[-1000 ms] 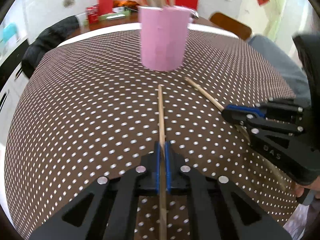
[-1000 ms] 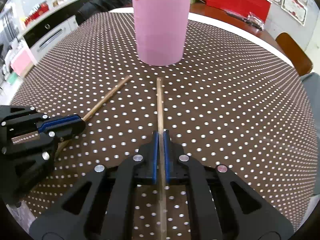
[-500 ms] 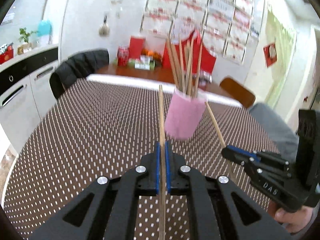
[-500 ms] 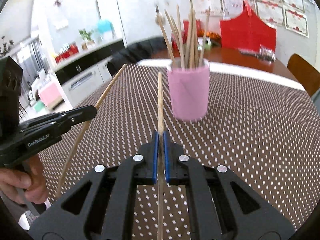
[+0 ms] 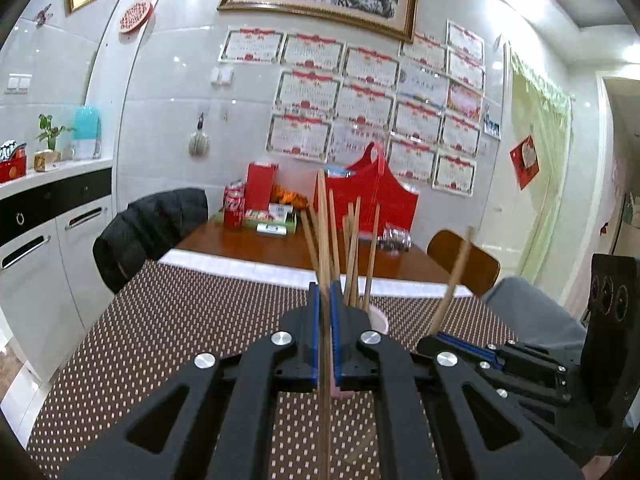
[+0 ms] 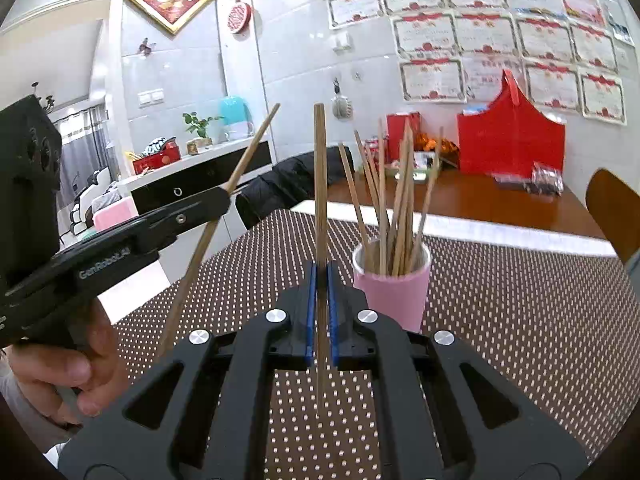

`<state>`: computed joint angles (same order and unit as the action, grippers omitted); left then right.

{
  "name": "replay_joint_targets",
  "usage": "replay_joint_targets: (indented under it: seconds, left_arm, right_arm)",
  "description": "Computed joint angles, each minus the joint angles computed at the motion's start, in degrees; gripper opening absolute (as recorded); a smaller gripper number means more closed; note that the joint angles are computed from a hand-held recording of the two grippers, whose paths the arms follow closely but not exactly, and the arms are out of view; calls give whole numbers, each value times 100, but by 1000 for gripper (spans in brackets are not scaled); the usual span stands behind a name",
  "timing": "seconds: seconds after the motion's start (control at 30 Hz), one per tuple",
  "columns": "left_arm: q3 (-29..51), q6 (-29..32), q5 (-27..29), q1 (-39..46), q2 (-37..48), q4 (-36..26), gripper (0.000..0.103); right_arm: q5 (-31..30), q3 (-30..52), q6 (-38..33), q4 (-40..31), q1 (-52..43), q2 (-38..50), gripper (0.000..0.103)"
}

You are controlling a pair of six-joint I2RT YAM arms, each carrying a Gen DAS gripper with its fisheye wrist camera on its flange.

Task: Organize utensils
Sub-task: 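Lift both chopsticks upright and lower them into the pink cup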

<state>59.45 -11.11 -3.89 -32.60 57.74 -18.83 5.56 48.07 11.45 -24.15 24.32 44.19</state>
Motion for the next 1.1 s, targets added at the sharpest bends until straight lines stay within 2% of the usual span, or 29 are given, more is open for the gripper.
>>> replay_joint_targets:
  seconds: [0.23, 0.7, 0.87, 1.1]
  left_arm:
    - [428, 63, 4, 49, 322, 165, 5]
    - [510, 26, 331, 279, 401, 402, 5]
    - [749, -83, 550, 261, 664, 867, 5]
    - [1281, -207, 557, 79, 1420, 1780, 5]
  right_arm:
    - [5, 347, -240, 74, 85, 219, 5]
    - [-134, 478, -373, 45, -1, 263, 5]
    - [-613, 941, -544, -116, -505, 396, 5]
    - [-1538, 2188, -909, -468, -1441, 1143, 5]
